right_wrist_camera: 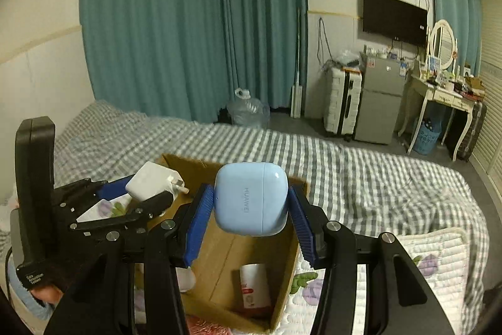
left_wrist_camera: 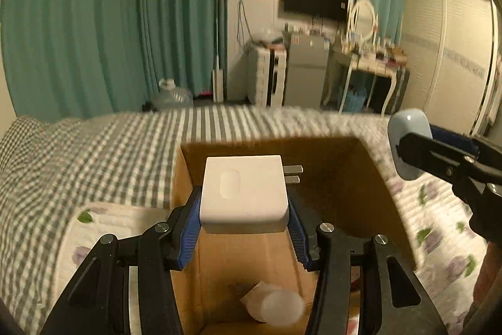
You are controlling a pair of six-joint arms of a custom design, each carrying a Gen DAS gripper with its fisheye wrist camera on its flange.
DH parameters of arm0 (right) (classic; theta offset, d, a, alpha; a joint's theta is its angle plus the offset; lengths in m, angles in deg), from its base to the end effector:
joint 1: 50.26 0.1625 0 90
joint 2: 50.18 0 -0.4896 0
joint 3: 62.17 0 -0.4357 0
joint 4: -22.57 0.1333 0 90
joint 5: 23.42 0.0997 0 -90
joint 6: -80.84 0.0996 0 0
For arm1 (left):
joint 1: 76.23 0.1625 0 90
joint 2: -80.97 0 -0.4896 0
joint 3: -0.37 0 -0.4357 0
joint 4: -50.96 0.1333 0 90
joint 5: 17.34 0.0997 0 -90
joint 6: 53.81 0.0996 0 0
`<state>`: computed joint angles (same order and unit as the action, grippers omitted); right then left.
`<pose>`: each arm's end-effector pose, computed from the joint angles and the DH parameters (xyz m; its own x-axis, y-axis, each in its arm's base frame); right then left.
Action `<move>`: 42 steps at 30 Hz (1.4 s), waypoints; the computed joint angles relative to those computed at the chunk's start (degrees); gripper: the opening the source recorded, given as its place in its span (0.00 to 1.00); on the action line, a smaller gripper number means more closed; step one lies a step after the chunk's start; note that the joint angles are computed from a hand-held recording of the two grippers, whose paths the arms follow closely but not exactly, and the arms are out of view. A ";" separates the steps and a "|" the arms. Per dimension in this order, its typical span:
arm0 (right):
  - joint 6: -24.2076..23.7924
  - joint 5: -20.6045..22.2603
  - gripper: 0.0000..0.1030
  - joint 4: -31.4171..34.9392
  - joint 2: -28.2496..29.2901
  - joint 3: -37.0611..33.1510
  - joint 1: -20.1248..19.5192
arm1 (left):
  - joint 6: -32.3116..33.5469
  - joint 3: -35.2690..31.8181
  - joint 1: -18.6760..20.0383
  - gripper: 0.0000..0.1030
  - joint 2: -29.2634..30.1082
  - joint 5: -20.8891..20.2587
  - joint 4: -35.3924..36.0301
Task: Organize rigid objects
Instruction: 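Lower both items into the box and open both grippers, then grasp the black rectangular charger with the right gripper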
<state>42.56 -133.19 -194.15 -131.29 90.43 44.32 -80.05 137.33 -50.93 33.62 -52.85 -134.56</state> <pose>0.1271 -0.3388 0.2615 -0.7256 -0.1937 0.6603 -0.6306 0.5713 -0.5253 -0.3060 -0.3818 0.0396 -0.6882 0.2509 -0.6807 0.6634 0.5976 -0.4503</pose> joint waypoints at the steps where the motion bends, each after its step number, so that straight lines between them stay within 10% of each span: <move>1: 0.11 -0.14 0.48 0.48 0.98 -0.46 -0.61 | 0.16 -0.07 0.36 0.49 0.55 -0.01 -0.04; 21: 0.81 0.52 0.48 -2.67 7.38 -3.61 -4.80 | -3.27 1.41 -0.56 0.55 -0.77 1.64 0.58; 24: 0.58 0.16 0.66 -6.41 9.22 -3.86 -4.52 | -5.29 1.63 -0.41 0.55 -1.62 1.08 2.98; 42: 0.84 -0.30 0.79 -4.94 -7.97 9.59 -0.80 | -26.95 9.61 -13.37 0.64 -15.65 -0.64 23.98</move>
